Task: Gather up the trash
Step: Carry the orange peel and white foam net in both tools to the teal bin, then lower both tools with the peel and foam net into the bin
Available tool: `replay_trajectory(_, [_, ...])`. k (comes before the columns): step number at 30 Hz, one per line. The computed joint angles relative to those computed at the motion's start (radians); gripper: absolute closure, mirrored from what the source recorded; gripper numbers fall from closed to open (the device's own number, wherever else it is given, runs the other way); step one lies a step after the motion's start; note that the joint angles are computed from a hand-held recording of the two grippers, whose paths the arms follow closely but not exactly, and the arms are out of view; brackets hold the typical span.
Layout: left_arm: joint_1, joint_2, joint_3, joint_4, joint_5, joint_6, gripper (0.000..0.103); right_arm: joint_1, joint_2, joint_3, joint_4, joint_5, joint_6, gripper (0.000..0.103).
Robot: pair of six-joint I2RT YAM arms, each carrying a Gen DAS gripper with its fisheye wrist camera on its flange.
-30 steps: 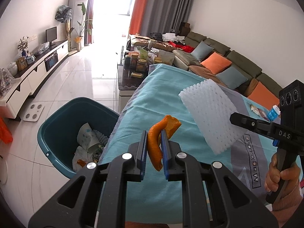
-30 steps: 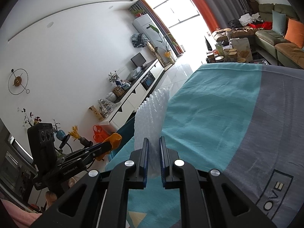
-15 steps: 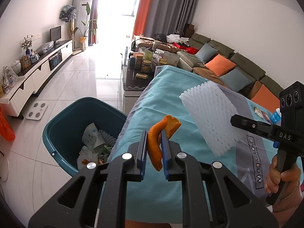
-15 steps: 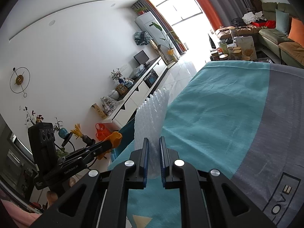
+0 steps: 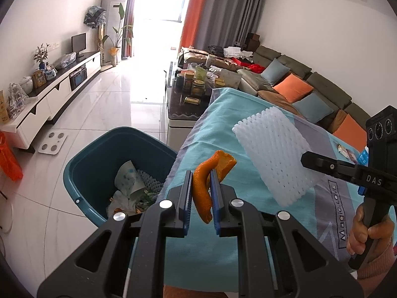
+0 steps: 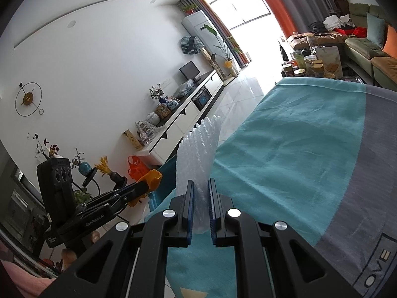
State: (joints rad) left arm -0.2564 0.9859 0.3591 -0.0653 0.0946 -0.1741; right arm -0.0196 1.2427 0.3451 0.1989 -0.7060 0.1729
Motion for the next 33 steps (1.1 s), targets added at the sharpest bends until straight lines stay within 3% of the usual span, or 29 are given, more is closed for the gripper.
replay_trajectory(33, [0.133, -0.003, -0.019, 0.017, 0.042, 0.039, 0.089, 0.172, 0.08, 0.073, 0.026, 0.102, 0.052, 0.093])
